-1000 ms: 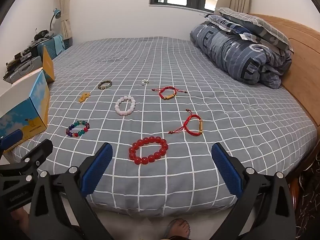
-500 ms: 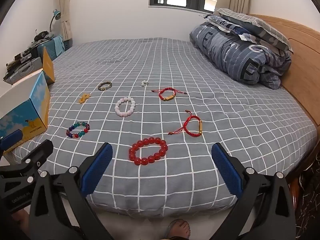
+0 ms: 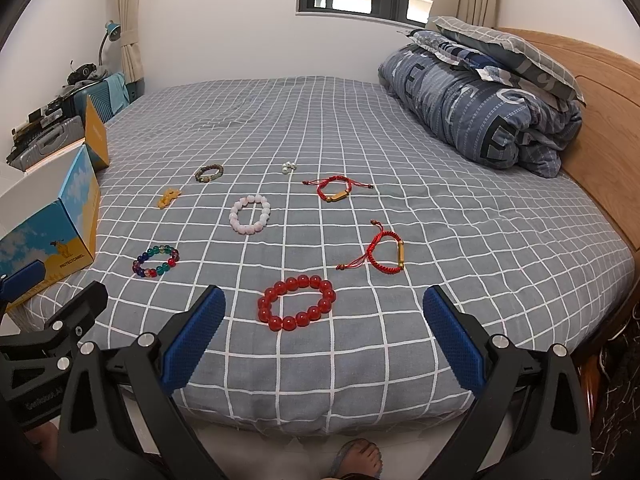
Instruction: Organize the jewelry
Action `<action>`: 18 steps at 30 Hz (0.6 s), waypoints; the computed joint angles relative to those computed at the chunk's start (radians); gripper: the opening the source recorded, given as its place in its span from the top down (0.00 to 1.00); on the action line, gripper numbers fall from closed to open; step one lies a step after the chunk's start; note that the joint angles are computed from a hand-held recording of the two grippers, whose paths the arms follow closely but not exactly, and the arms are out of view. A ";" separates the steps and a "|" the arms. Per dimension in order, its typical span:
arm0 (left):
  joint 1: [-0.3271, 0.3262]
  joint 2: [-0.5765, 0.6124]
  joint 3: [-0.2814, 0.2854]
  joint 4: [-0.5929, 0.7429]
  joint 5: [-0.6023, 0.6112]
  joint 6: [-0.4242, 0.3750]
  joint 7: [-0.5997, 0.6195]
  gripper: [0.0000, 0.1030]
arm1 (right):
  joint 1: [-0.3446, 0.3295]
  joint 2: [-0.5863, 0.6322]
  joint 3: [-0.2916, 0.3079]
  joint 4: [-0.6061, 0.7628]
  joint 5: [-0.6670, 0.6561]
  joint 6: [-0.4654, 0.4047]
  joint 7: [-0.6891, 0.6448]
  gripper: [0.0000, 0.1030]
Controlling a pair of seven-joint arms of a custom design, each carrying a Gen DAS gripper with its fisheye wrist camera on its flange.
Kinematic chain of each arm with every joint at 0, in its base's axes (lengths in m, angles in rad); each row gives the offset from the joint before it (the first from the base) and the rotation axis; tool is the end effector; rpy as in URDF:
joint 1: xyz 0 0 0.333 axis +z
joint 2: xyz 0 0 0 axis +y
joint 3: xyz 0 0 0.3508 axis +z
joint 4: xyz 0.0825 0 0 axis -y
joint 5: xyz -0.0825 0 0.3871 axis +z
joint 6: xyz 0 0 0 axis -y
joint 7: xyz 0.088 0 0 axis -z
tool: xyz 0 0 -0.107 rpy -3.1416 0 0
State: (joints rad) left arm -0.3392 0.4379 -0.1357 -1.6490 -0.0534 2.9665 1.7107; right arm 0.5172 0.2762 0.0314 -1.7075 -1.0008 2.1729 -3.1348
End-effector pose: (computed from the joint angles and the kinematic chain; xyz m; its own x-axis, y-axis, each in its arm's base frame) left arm 0.6671 -0.3177 0.4981 -0.5010 -0.8654 -0.0043 -0.5461 0.3200 -0.7742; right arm 0.5950 0.3233 0.4957 -0.5048 -0.8623 0.0414 -0.5693 0.2965 -0.7668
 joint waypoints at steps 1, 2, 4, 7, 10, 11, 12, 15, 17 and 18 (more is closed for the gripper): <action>0.000 0.000 0.000 0.000 0.000 0.000 -0.001 0.06 | 0.000 0.001 0.000 0.001 0.001 -0.002 -0.001 0.07; -0.002 -0.001 0.002 0.000 0.002 0.001 -0.002 0.06 | 0.001 0.001 0.000 0.001 0.001 -0.004 -0.001 0.07; -0.007 -0.001 0.007 0.001 0.007 0.003 -0.009 0.06 | 0.001 0.002 0.000 0.003 0.002 -0.005 -0.001 0.07; -0.008 -0.001 0.007 0.001 0.008 0.003 -0.014 0.06 | 0.002 0.002 -0.001 0.004 0.001 -0.006 -0.001 0.07; -0.009 0.001 0.009 0.004 0.012 -0.004 -0.017 0.05 | 0.001 -0.004 -0.002 -0.002 -0.001 -0.005 0.006 0.07; -0.007 0.001 0.006 0.003 0.012 -0.003 -0.014 0.06 | 0.001 -0.006 -0.002 -0.003 -0.003 -0.004 0.006 0.07; -0.008 0.001 0.007 0.002 0.014 -0.003 -0.014 0.06 | 0.001 -0.004 -0.001 -0.002 -0.003 -0.007 0.005 0.07; -0.005 0.000 0.004 -0.001 0.014 0.002 -0.013 0.05 | 0.000 -0.002 0.000 0.000 -0.002 -0.008 0.004 0.07; -0.006 0.000 0.006 0.000 0.014 0.002 -0.014 0.05 | 0.001 -0.002 0.000 0.001 -0.003 -0.013 0.003 0.07; -0.006 0.000 0.007 0.000 0.015 0.001 -0.015 0.05 | 0.000 -0.002 0.000 0.001 -0.003 -0.011 0.004 0.07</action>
